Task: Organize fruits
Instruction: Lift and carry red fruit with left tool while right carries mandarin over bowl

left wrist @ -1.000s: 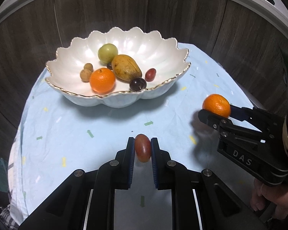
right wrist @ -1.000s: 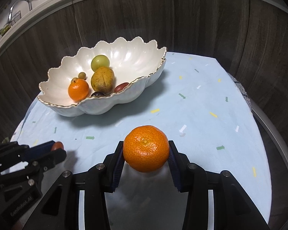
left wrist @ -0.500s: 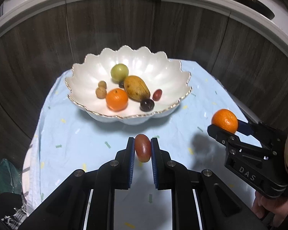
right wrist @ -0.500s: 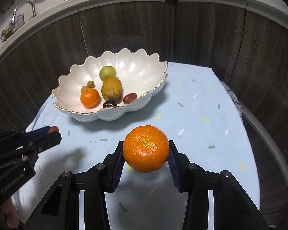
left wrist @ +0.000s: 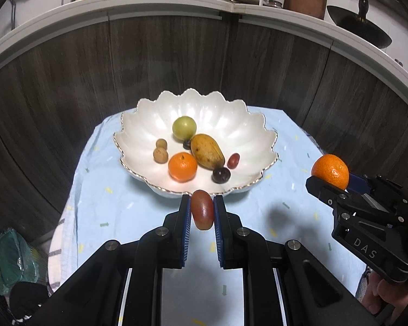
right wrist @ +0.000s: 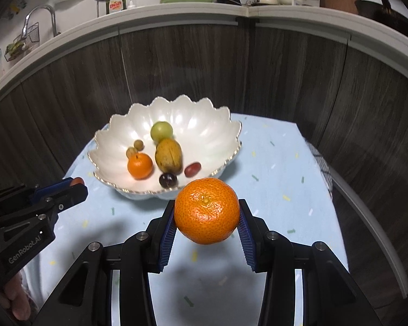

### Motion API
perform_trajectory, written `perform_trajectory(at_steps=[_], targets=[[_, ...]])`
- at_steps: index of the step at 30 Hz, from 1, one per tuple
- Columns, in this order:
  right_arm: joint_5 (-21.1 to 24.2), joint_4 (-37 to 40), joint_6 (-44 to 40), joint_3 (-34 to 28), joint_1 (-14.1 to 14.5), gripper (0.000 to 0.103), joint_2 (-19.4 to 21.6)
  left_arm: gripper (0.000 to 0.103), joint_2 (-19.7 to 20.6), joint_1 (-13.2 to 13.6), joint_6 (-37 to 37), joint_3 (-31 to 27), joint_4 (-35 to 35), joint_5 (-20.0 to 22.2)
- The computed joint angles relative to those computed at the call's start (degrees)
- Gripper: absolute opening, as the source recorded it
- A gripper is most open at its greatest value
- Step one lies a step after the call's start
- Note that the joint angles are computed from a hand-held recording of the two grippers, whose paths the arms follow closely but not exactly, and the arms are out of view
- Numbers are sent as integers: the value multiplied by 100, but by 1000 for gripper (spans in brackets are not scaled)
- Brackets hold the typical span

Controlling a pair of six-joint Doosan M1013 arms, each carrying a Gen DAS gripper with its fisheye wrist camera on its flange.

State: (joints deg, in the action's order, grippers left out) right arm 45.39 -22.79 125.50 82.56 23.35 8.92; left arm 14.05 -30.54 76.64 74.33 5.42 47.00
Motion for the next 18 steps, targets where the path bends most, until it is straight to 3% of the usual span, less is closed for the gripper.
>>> perform_trajectory(at_steps=[18], targets=[[-7, -359, -48, -602, 9, 43, 303, 17, 231, 182, 129, -472, -9, -29]])
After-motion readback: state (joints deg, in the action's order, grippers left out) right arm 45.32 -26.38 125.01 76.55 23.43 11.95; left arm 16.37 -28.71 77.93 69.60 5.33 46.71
